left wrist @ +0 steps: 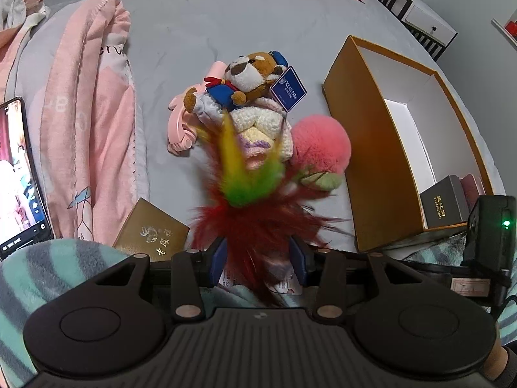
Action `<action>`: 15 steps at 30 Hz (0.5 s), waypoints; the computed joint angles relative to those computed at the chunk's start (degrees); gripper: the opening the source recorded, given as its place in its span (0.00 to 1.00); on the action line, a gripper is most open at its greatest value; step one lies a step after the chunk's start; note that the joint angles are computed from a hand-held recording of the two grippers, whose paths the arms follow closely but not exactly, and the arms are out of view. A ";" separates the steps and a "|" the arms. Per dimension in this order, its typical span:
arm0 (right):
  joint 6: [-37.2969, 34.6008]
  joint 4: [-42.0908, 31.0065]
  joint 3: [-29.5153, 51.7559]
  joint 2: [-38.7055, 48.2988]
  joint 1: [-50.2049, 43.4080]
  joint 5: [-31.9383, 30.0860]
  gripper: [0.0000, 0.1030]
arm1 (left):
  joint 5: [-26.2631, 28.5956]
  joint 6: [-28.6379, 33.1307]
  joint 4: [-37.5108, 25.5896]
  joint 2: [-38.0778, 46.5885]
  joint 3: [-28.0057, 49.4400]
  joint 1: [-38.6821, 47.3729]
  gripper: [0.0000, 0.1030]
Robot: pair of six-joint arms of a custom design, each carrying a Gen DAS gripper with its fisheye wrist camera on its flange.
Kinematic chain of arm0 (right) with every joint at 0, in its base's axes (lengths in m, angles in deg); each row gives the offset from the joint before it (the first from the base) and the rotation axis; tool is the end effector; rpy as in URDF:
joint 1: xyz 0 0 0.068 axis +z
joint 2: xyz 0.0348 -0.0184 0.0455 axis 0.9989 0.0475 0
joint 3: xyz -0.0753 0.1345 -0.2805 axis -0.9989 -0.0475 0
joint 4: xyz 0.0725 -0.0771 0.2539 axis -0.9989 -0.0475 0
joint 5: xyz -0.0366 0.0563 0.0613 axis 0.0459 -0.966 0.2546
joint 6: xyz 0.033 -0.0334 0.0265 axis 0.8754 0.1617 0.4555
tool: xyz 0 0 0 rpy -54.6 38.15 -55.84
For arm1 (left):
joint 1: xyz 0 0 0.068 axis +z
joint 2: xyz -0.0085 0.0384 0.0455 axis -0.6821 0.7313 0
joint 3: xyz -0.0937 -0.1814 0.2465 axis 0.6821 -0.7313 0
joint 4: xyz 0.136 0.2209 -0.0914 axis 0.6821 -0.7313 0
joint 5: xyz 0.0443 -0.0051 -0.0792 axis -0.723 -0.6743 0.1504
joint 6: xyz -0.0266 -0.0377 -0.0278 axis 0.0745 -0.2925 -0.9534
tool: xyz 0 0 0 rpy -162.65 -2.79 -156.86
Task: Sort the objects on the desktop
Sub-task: 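Move the left gripper back toward the pile of items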
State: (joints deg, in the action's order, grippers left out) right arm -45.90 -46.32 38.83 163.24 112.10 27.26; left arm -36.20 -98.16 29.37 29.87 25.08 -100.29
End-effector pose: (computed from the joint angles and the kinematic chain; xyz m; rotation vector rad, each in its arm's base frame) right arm 0.2431 0.1347 0.1176 -0.4298 2.7515 1.0151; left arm 0.1442 -0.2011 0.2080 -0.5429 2.6427 -0.1579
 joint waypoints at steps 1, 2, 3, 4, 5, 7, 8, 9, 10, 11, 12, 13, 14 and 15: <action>0.13 0.41 0.09 -0.22 0.68 -0.94 0.08 | -0.07 -0.02 -0.11 -0.26 -0.02 -0.01 0.47; 0.40 0.63 0.37 -0.24 1.51 -1.35 0.08 | -0.17 -0.06 -0.45 -0.59 0.03 0.02 0.47; 0.72 0.92 0.76 -0.12 2.60 -1.06 0.10 | -0.40 -0.23 -0.93 -0.89 0.10 -0.03 0.47; 0.98 1.19 1.24 0.21 3.71 -0.28 0.13 | -0.66 -0.50 -1.53 -1.22 0.17 -0.15 0.47; 1.20 1.41 1.74 0.71 4.90 0.92 0.13 | -0.80 -0.51 -1.88 -1.54 0.17 -0.08 0.47; 0.48 1.65 2.01 1.07 5.48 1.70 0.13 | -1.23 -1.20 -2.78 -2.40 0.07 -0.44 0.47; -0.02 1.05 2.25 0.53 5.69 2.44 0.16 | -1.31 -1.43 -2.97 -2.83 -0.15 -0.54 0.47; -0.68 0.63 2.43 0.04 6.11 3.81 0.27 | -1.30 -1.53 -2.99 -3.09 -0.28 -0.57 0.47; -1.50 0.15 2.42 -0.87 6.68 5.94 0.37 | -1.18 -1.51 -2.96 -3.33 -0.42 -0.61 0.47; -3.43 -1.07 2.25 -1.69 6.22 7.57 0.51 | -1.04 -1.44 -2.81 -3.47 -0.57 -0.62 0.47; -4.27 -1.81 4.11 0.37 6.55 9.39 0.50 | -1.01 -1.42 -2.77 -3.52 -0.60 -0.60 0.47; -5.41 -4.14 5.18 0.96 6.18 9.06 0.50 | -1.08 -1.39 -2.68 -3.54 -0.66 -0.60 0.47; -6.04 -5.99 5.92 1.57 5.97 8.88 0.50 | -1.11 -1.26 -2.48 -3.64 -0.77 -0.50 0.47; -5.94 -6.37 6.03 2.27 6.27 9.42 0.50 | -1.12 -1.27 -2.23 -3.76 -0.92 -0.43 0.47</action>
State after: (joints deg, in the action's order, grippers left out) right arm -51.84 -52.68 44.86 165.51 118.37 36.68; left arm -37.31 -99.43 27.14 26.11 24.16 -100.72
